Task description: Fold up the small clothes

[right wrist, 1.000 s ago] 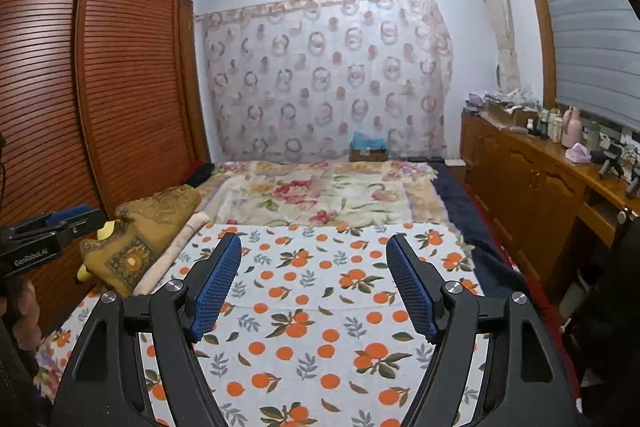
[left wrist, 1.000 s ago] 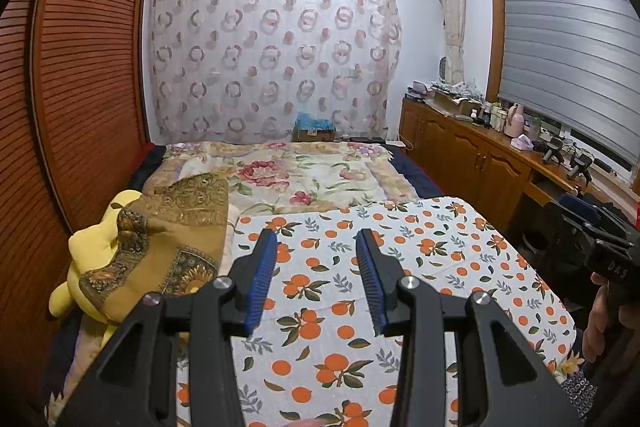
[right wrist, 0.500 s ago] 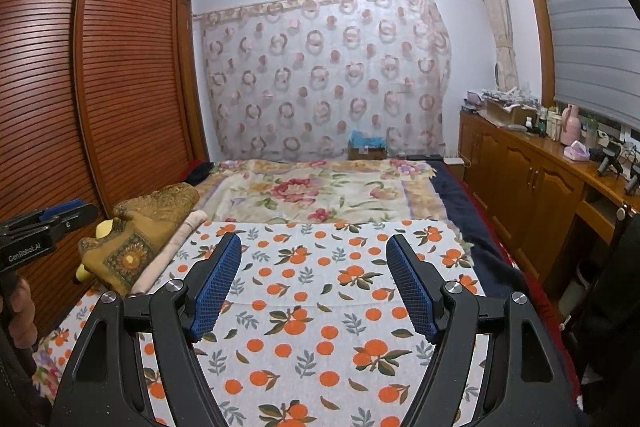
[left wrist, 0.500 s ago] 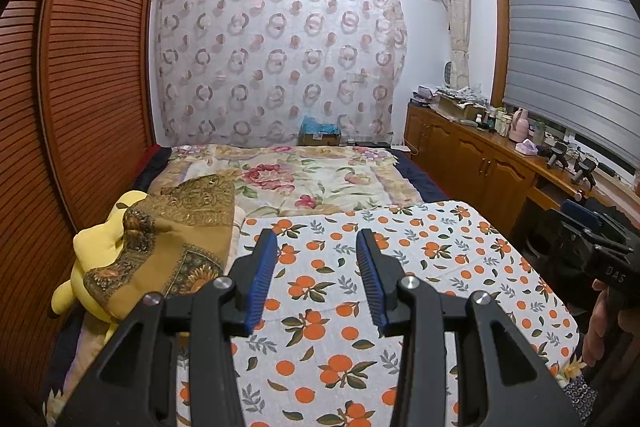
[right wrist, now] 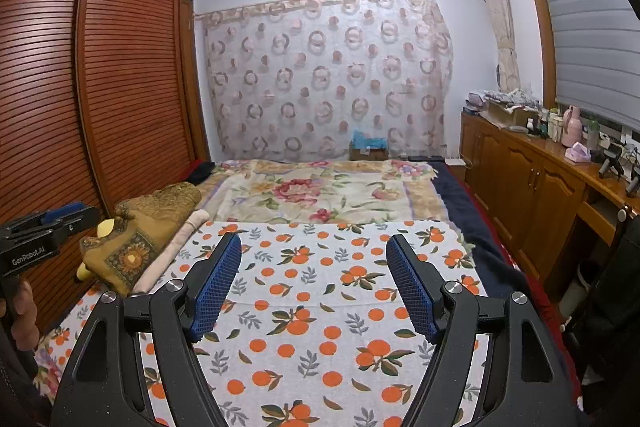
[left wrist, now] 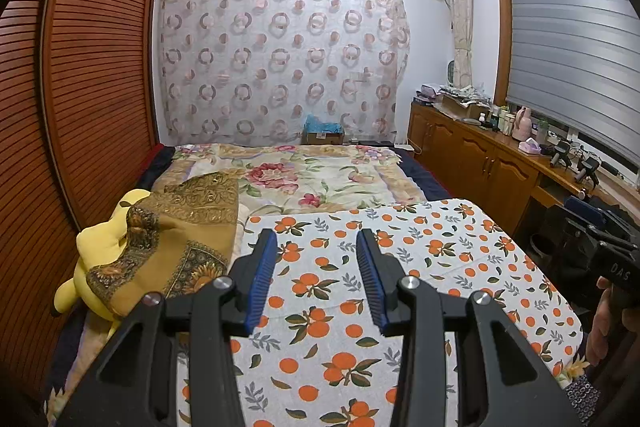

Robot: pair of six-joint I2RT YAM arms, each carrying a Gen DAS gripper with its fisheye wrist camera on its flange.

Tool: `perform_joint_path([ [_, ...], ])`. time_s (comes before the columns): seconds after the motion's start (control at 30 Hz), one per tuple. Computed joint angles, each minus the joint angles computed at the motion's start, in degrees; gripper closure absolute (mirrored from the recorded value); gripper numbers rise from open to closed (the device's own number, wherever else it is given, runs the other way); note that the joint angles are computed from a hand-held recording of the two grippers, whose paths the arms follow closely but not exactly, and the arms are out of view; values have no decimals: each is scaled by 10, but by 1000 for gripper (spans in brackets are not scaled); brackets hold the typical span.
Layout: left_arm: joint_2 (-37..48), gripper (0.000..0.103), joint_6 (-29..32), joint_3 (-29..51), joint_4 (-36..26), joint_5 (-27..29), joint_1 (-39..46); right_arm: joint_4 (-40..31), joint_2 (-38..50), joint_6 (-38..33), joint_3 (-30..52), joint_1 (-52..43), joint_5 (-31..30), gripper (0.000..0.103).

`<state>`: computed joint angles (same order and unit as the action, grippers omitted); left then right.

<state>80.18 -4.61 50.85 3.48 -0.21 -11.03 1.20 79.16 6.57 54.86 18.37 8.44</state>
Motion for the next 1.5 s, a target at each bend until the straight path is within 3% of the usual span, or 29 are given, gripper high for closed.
perform_joint_path([
  [1.5,-3,63,7,-7,8,4,8,9,2,-1,-6,2,3,26],
])
